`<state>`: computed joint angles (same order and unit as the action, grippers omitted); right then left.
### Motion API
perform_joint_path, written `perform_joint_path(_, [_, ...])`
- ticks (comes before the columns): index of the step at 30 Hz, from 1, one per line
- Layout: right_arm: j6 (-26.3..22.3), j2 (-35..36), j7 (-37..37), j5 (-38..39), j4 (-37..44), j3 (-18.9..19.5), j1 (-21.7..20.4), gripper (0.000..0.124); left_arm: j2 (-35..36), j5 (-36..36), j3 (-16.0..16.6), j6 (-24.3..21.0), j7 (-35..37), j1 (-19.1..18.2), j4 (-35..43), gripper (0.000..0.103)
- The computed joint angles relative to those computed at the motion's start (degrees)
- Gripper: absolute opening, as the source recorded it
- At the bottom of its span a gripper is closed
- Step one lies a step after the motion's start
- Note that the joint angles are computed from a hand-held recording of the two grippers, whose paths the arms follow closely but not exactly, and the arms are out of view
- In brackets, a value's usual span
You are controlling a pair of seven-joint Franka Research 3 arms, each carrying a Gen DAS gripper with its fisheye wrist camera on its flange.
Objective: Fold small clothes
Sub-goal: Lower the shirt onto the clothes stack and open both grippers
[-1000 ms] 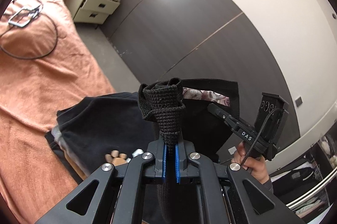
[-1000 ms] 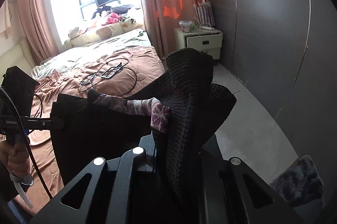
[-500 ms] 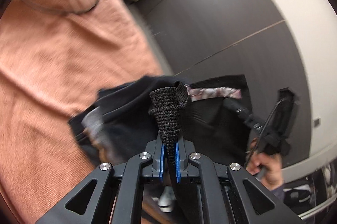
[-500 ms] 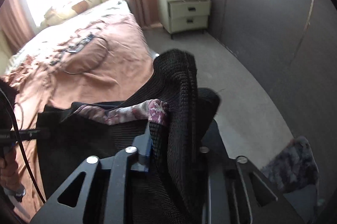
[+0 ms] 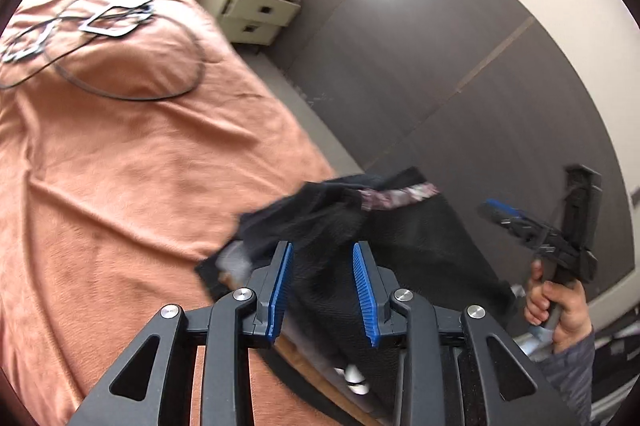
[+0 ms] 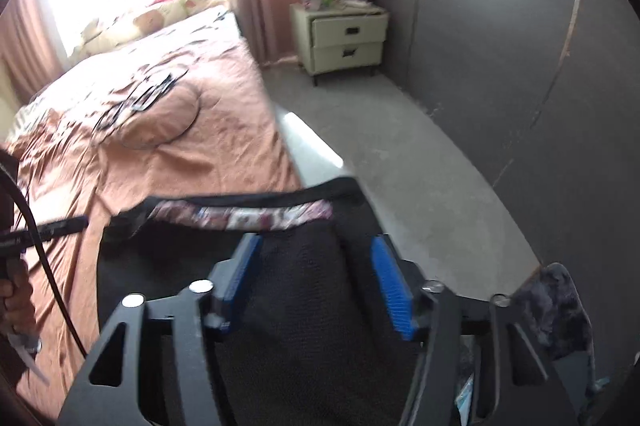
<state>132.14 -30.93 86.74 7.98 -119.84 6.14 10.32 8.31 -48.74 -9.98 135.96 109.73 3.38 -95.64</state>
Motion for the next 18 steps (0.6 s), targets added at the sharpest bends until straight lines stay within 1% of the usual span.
perform_joint_path(1, [-2.7,0.5,-1.5,0.9,0.7,-0.9,0.9,0.038,0.3,-1.4,-0.4,-1.4,1.6,0.1,0.6,0.032])
perform_joint_path(2, [-5.0,1.0,-2.8,1.5,1.2,-1.5,1.4,0.028,0.6,-1.8,-0.6,-1.8,2.6,0.1,1.1,0.032])
perform_joint_path(3, [-5.9,1.3,-2.9,0.5,1.2,-1.2,0.8,0.022,1.1,-1.9,-0.8,-2.0,3.4,-0.1,1.6,0.032])
perform_joint_path(5, [-7.4,2.5,-1.9,-2.1,1.9,-0.4,-0.8,0.02,2.0,-1.8,-1.2,-2.1,4.6,-0.4,2.2,0.032])
perform_joint_path(10, [-7.9,6.0,-1.8,-1.0,3.3,-2.2,-1.4,0.017,7.5,5.1,-2.1,-4.3,0.6,-1.6,8.4,0.032])
perform_joint_path(12, [-7.4,7.5,-1.8,-0.6,4.0,-2.4,-1.5,0.017,9.5,6.8,-2.9,-3.9,-0.6,-1.6,10.6,0.032])
perform_joint_path(15, [-7.1,9.1,-1.0,0.3,4.9,-2.8,-1.6,0.017,11.9,7.0,-4.5,-3.3,-0.9,-1.0,13.1,0.032])
perform_joint_path(18, [-4.6,10.1,2.7,-1.4,3.8,-1.2,-2.1,0.017,14.4,10.3,-4.8,-1.9,-3.5,-1.6,15.5,0.032])
